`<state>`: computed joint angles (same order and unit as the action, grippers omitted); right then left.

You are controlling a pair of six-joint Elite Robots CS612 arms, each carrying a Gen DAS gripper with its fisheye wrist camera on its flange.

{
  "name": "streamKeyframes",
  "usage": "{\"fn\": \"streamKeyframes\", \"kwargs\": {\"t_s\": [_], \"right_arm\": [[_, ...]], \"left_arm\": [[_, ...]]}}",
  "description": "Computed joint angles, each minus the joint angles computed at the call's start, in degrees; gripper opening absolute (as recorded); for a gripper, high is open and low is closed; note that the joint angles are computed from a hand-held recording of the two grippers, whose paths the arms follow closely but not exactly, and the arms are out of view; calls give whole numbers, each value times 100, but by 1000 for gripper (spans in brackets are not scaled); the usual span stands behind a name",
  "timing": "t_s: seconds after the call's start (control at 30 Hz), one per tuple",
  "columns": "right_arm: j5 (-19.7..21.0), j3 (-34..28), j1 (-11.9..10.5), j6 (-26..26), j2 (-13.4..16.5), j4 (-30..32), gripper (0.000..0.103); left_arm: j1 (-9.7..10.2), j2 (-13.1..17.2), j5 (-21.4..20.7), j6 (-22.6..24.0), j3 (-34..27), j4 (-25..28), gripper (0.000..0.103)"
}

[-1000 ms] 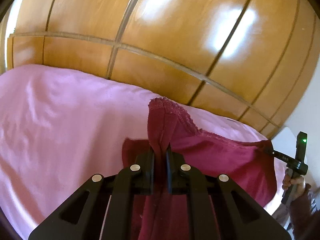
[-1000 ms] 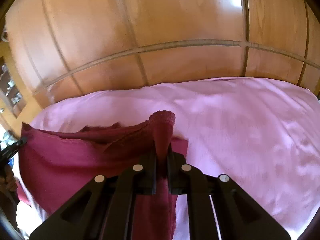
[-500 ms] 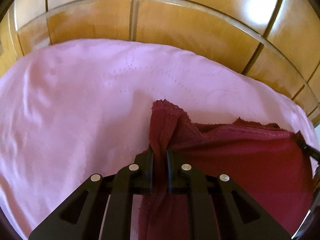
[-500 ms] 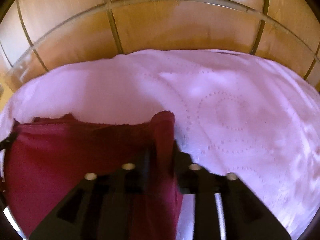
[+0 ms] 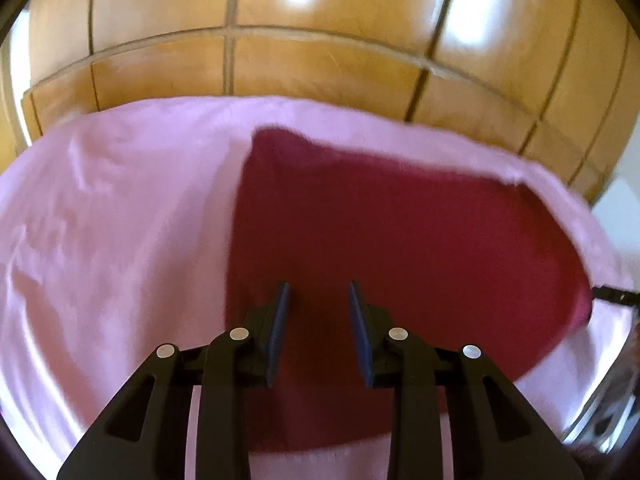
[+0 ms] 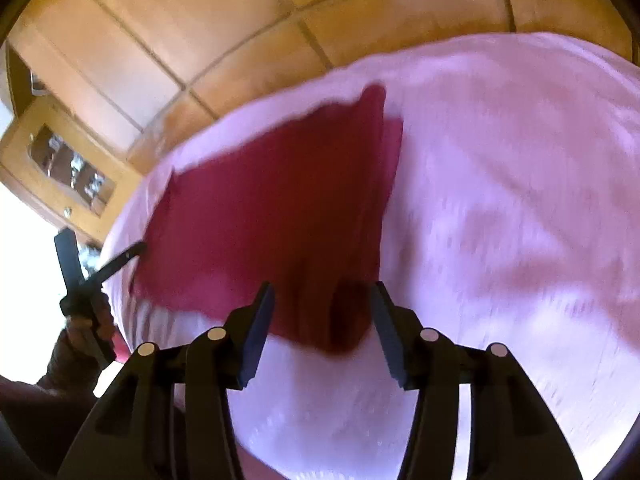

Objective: Fold small clothes

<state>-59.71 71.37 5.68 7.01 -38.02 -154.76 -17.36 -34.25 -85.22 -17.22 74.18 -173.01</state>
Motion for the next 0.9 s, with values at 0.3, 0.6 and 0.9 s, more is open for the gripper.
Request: {"fn": "streamKeyframes", "kwargs": {"t_s": [0.3, 0.6, 0.9], "right_arm": [[-612, 44, 114, -350, -78, 155, 5], [-803, 358, -16, 327, -96, 61, 0], [-1257, 321, 215, 323, -229, -834, 60]], "left_arm": [[4, 39, 256, 93, 37, 309, 29], [170, -163, -249, -375, 477, -252, 29], [586, -412, -1094, -1983, 1359, -1592, 50]]}}
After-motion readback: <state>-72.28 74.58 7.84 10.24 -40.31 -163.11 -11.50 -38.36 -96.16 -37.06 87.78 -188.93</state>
